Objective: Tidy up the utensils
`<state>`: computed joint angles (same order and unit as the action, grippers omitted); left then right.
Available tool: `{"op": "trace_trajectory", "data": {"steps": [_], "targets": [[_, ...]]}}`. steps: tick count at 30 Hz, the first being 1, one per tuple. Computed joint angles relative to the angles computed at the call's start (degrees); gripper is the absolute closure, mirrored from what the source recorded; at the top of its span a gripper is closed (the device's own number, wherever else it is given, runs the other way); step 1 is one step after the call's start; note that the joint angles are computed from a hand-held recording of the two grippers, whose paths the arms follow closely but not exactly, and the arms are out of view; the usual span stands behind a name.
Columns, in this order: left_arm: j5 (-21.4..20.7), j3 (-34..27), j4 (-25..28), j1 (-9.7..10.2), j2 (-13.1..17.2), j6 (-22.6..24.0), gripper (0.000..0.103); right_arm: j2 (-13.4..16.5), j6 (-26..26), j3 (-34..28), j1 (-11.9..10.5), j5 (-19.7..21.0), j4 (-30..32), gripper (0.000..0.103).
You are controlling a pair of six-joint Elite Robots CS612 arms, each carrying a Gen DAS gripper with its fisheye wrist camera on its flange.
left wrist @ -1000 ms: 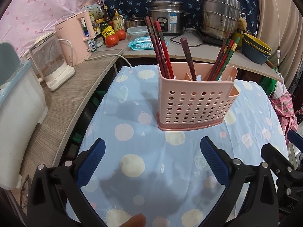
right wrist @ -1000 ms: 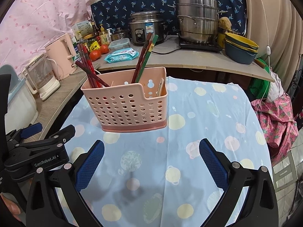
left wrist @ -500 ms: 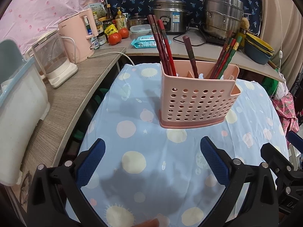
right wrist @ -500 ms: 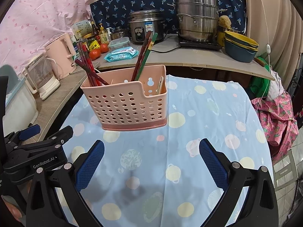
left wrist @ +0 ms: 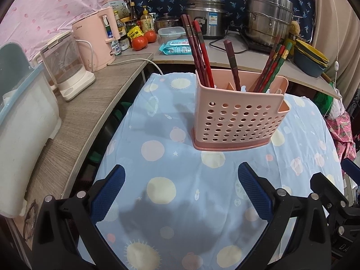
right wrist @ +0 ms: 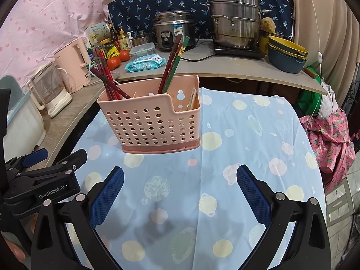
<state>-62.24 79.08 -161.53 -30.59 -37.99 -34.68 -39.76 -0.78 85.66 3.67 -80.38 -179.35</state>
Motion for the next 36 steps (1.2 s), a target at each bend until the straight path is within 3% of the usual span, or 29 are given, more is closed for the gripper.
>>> {"op": "trace_trajectory", "data": {"steps": [36], "targets": [[1.1, 0.3, 0.8, -0.41, -0.3, 0.3, 0.007, -0.1, 0.0, 0.5, 0.1, 0.2, -0.8, 0.007]]}}
